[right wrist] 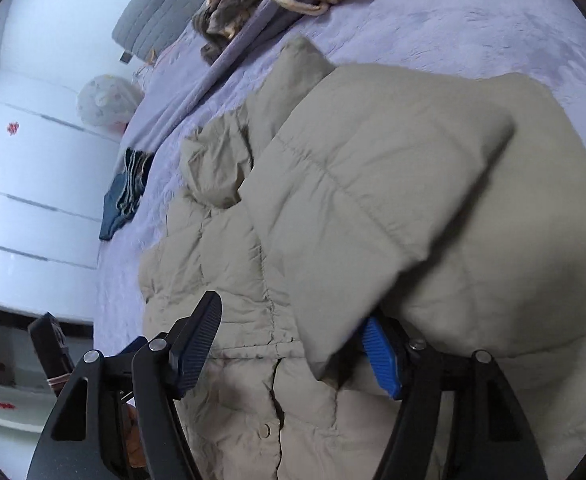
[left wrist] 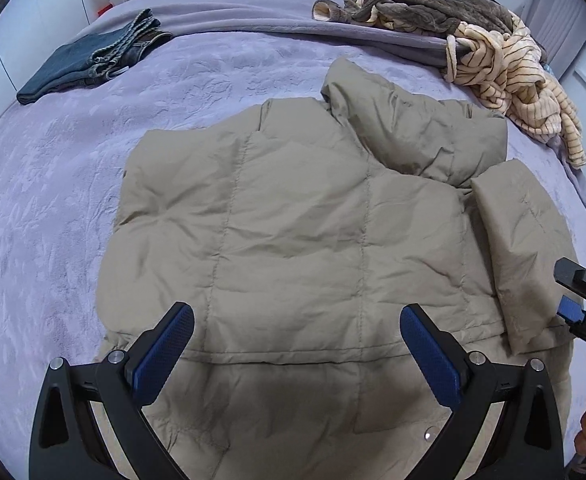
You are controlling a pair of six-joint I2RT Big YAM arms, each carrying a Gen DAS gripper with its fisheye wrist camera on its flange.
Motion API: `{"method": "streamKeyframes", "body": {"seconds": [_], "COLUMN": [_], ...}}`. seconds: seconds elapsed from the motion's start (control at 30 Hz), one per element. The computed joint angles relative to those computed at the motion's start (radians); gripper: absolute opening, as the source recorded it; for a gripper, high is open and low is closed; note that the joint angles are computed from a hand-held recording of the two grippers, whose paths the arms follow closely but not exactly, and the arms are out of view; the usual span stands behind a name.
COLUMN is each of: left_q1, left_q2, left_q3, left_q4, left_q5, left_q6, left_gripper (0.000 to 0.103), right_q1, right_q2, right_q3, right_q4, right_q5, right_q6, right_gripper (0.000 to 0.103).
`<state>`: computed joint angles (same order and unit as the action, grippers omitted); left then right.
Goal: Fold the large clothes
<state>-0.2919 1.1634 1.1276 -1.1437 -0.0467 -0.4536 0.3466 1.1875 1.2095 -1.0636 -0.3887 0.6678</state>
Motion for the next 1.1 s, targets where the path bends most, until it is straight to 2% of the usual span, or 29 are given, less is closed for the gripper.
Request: {"method": "streamKeyframes", "body": {"seconds": [0.13,0.2,0.23,0.27,0.33,0.47,0.53,0.6,0.63,0.67,0.7,0.73,0.8,0.9,0.97,1.03,1.07,1.1], "left_q1": [0.037,0.069,0.09,0.112,0.163,0.261,0.309,0.34,0.348,0.353,0.355,0.351,0.331,0.282,0.25,0.218,0.205,0.195], "left_q2": [0.018,0.017,0.013,0.009,-0.005,-0.022,-0.028,-0.03,-0.03,-0.028,-0.025,-0.018,-0.002,0.039,0.069,0.097,0.108,0.123], "left_q3": [0.008,0.004,-0.001,-0.005,-0.02,-0.046,-0.063,-0.076,-0.078,-0.081,-0.082,-0.081,-0.075,-0.06,-0.052,-0.04,-0.034,-0.026], "left_q4": [0.029,0.043,0.053,0.062,0.084,0.116,0.137,0.166,0.177,0.189,0.196,0.201,0.199,0.176,0.166,0.163,0.163,0.157], "left_q5": [0.066,0.111,0.144,0.181,0.273,0.471,0.59,0.667,0.7,0.728,0.751,0.771,0.766,0.689,0.637,0.592,0.587,0.595], "left_q6": [0.008,0.009,0.01,0.013,0.02,0.028,0.012,-0.013,-0.024,-0.033,-0.039,-0.044,-0.041,-0.026,-0.023,-0.022,-0.02,-0.014], "left_gripper": [0.103,0.103,0.103,0.103,0.103,0.103,0.103,0.103,0.103,0.103,0.103,0.103,0.103,0.103,0.102,0.091,0.067,0.027], "right_q1": [-0.084,-0.115,-0.123,-0.107,-0.051,0.086,0.162,0.229,0.256,0.271,0.275,0.271,0.244,0.174,0.095,0.007,-0.042,-0.096], "right_q2": [-0.036,-0.033,-0.021,-0.005,0.034,0.11,0.159,0.202,0.221,0.236,0.244,0.238,0.194,0.099,0.026,-0.039,-0.07,-0.102], "right_q3": [-0.035,-0.041,-0.026,-0.006,0.058,0.165,0.207,0.237,0.245,0.246,0.239,0.22,0.164,0.069,-0.002,-0.067,-0.096,-0.123], "right_q4": [0.062,0.114,0.11,0.118,0.104,0.051,0.008,-0.055,-0.086,-0.11,-0.129,-0.132,-0.113,-0.119,-0.139,-0.155,-0.156,-0.144], "right_q5": [0.029,0.012,0.004,0.012,0.036,0.022,0.011,0.026,0.038,0.024,-0.003,-0.03,-0.081,-0.121,-0.148,-0.16,-0.166,-0.178], "right_q6": [0.128,0.186,0.174,0.16,0.069,-0.102,-0.157,-0.2,-0.212,-0.213,-0.2,-0.175,-0.129,-0.066,-0.024,0.01,0.033,0.065], "right_gripper": [0.069,0.007,0.007,0.007,0.007,0.007,0.01,0.012,0.016,0.032,0.054,0.061,0.063,0.063,0.063,0.063,0.063,0.063]}}
